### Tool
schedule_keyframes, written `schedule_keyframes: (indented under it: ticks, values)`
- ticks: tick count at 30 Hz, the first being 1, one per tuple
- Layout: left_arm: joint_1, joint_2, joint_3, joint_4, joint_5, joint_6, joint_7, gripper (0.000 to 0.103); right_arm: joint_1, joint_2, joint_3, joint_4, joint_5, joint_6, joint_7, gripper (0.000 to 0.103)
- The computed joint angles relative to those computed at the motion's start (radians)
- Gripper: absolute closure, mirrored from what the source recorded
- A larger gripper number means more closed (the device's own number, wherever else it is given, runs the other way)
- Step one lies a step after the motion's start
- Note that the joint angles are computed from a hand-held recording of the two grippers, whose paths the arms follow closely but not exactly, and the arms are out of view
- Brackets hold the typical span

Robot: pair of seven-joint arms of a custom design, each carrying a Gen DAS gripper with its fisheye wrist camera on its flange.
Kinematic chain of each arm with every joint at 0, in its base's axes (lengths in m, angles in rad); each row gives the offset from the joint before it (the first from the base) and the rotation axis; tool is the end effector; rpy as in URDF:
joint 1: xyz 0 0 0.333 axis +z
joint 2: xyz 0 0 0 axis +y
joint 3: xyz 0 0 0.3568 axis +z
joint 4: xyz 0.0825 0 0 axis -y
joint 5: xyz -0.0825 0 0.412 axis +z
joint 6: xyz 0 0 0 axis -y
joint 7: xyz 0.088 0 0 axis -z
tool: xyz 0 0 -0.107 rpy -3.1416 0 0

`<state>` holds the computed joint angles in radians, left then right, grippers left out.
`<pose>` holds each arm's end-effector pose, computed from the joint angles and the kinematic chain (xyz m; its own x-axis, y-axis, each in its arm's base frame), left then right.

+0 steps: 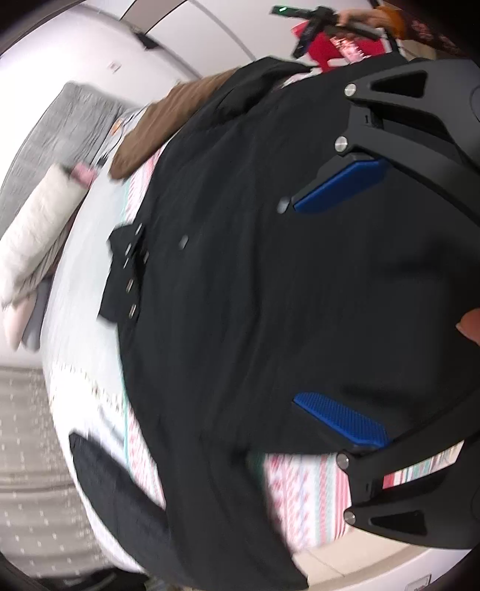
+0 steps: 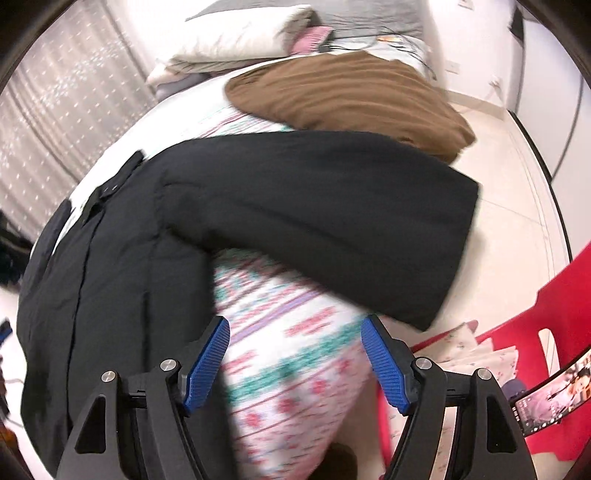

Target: Fold large clothes

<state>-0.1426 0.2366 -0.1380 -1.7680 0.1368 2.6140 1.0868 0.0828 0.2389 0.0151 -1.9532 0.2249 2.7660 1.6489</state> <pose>0.6793 -0.1896 0.5262 0.0633 -0.9809 0.1841 -0.8221 -0.1558 -0.5476 0.6767 0.0562 0.4444 -0.1000 -0.9692 -0.2251 -0.8373 0.2042 -0.5071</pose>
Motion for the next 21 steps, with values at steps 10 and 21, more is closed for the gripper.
schedule_keyframes:
  ticks: [10,21]
  values:
    - [-0.061,0.07,-0.02,0.045,-0.01,-0.046,-0.019,0.006,-0.2,0.132,0.045,0.134,0.235,0.051,-0.125,0.028]
    - [-0.079,0.11,-0.033,0.073,-0.03,0.005,-0.028,0.006,-0.406,0.327,0.256,0.315,0.717,0.017,-0.511,0.034]
